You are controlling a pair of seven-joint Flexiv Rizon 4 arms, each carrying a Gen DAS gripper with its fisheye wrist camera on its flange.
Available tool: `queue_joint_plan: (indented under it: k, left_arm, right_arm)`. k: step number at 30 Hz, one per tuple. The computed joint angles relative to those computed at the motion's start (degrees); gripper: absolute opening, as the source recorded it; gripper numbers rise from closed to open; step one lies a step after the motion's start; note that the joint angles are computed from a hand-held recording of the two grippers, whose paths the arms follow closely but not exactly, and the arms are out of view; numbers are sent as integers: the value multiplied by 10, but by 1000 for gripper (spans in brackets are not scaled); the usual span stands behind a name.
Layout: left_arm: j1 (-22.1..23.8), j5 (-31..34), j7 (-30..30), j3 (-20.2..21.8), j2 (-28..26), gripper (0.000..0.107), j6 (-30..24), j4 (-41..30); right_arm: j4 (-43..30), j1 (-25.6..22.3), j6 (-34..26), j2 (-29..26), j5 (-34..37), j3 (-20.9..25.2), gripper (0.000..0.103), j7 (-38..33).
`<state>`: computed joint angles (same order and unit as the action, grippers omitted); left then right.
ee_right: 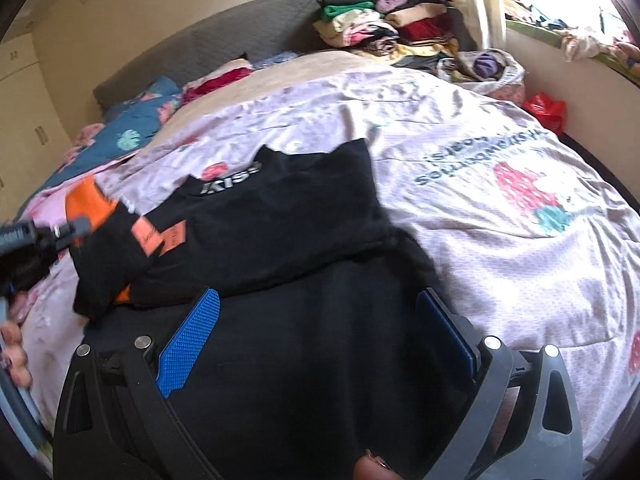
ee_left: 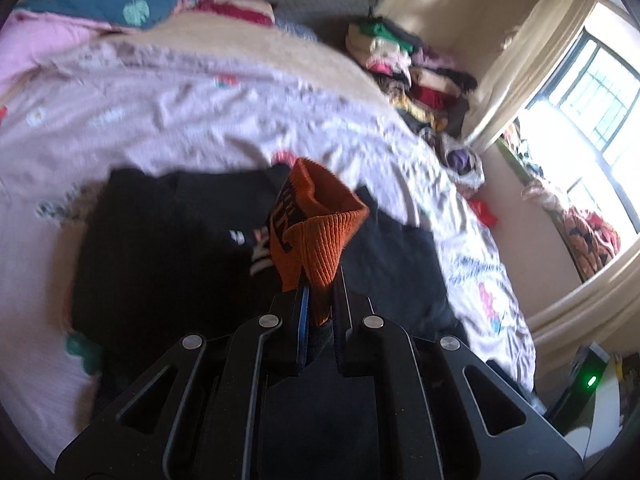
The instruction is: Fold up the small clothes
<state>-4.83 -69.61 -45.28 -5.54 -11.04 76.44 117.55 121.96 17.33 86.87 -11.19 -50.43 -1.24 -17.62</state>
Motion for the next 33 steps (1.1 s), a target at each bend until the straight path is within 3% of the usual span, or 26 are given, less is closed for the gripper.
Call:
queue_joint_plan:
  k: [3,8,12,15,18,20,21,22,23,25,29,33]
  left_arm:
    - [-3,4,21,-7,-8,4,-17,1]
    - [-10,14,40,-16,-17,7,-46,2]
    - [-11,-16,88,-20,-15,22,-92,2]
    - [-16,-51,128,-18,-6,51,-115,3]
    - [-23,-83,167,-10,6,60,-124,5]
    - [-26,-63,152,2,6,60,-111,0]
    - [-22,-50,139,7,5,62,-108,-4]
    - [-18,-41,132,11,4,75,-106,-7]
    - [-14,-31,124,14,4,80,-102,-10]
    - [-5,6,102,25,3,82,-70,-12]
    - [29,49,72,36,-4,83,-45,-20]
    - [62,116,27,48,-16,83,-21,-22]
  right_arm:
    - [6,2,5,6,-44,-23,98,42]
    - [3,-22,-9,7,-65,-16,98,64]
    - [5,-37,-18,6,-71,-10,98,81]
    - [2,-45,-23,0,-36,7,98,56]
    - [-2,-38,-32,1,-30,7,98,40]
    - [-4,-33,-37,3,-39,5,98,40]
    - [-8,-34,-45,1,-26,13,98,25]
    - [-9,-34,-43,0,-16,17,98,16]
    - [-13,-36,-39,-4,5,25,98,-2]
    - [-22,-34,-37,-11,46,39,96,-43]
    - [-64,-28,-66,-38,150,79,83,-153]
    - [-143,-60,-96,-90,319,179,74,-312]
